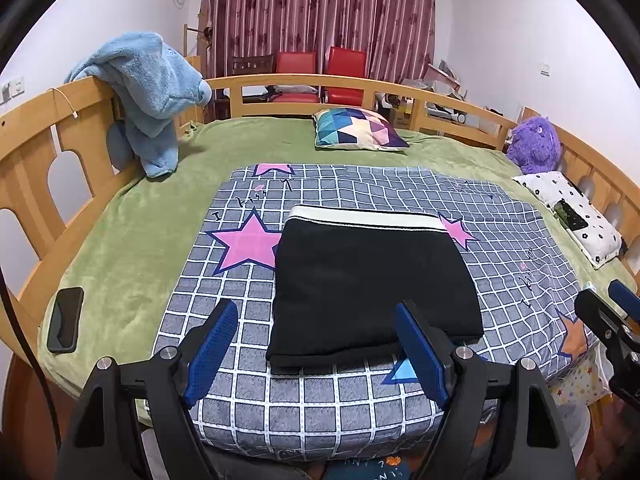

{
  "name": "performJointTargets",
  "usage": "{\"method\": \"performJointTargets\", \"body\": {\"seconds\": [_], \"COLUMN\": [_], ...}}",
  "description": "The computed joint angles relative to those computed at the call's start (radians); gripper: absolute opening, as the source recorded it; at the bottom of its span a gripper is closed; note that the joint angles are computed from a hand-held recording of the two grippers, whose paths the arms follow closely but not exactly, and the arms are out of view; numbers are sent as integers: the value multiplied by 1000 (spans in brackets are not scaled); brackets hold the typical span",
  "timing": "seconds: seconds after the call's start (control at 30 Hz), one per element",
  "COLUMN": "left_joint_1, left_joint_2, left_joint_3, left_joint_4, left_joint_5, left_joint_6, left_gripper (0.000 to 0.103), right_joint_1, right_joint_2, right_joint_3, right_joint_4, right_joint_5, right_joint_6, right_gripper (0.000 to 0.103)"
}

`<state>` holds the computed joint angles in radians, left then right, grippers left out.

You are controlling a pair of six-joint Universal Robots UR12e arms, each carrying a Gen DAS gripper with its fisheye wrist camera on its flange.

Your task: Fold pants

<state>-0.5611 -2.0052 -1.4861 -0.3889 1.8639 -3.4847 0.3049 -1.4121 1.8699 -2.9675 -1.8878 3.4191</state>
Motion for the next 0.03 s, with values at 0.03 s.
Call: {"method": "performJointTargets", "body": {"seconds": [0.03], "left_joint_1": [2], "left_joint_2": [-3], "left_joint_3": [4], "left_joint_4": [-4], "left_joint_5": [-4], "left_joint_6": [3], "left_gripper": [80], "right_joint_1": [0], "right_joint_2": [1], "right_joint_3": [-1], "right_joint_4": [-1], "right_joint_5": [1], "right_joint_6": [0], "right_gripper": [101]}}
